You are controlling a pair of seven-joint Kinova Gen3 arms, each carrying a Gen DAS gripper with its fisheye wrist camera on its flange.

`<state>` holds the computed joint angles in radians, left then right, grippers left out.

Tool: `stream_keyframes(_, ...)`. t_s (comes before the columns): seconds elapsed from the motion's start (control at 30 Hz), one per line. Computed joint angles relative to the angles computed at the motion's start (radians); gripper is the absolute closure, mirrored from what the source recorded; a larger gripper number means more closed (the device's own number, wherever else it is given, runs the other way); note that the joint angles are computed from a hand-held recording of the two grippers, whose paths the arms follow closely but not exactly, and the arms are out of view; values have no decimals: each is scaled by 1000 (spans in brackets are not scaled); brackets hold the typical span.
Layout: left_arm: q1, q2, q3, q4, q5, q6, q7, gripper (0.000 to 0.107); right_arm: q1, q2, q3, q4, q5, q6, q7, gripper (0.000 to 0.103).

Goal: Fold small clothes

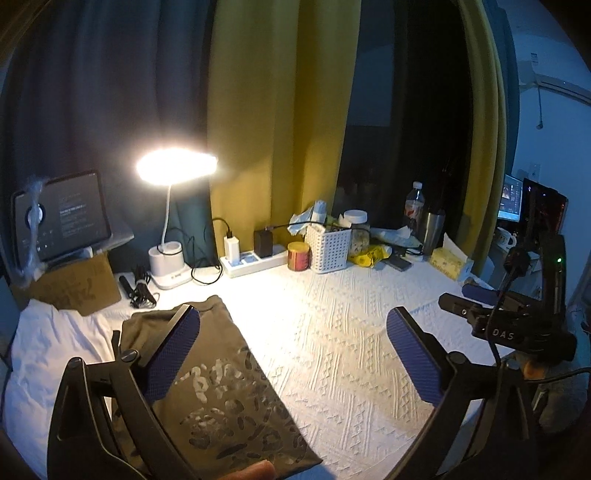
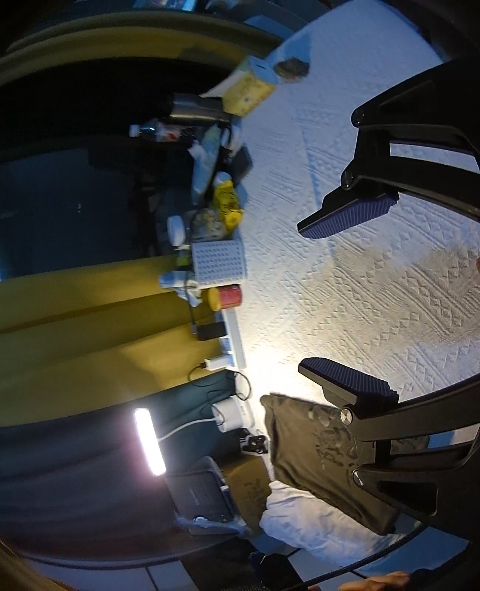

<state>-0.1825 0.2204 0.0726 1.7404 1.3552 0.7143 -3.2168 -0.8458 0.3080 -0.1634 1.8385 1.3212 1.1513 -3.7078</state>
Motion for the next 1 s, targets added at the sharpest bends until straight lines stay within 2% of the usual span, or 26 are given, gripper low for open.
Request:
stream_keyframes(0.13, -7, -30, -5, 29, 51, 13, -48, 7, -49, -1, -10, -30, -3, 105, 42, 32)
stream_keyframes(0.33, 10, -76, -34, 74, 144, 23, -164, 6, -107, -9, -28, -60, 21, 223, 75, 32)
stream_keyframes(0.5, 17, -106, -62, 95, 200, 51, -207, 6, -148, -12, -41, -84, 51, 307, 96, 32)
stream_keyframes(0.63, 28, -136, -78, 119, 259, 26, -260, 6, -174, -11, -47, -106, 68, 363, 119, 32)
stream_keyframes(0.87, 22, -167, -105, 128, 287, 63, -271, 6, -212, -14, -57, -131, 97, 438, 142, 31)
stream_keyframes(1.0, 33, -190, -107, 143, 304, 15, -276, 6, -236, -14, -62, -154, 112, 479, 170, 31)
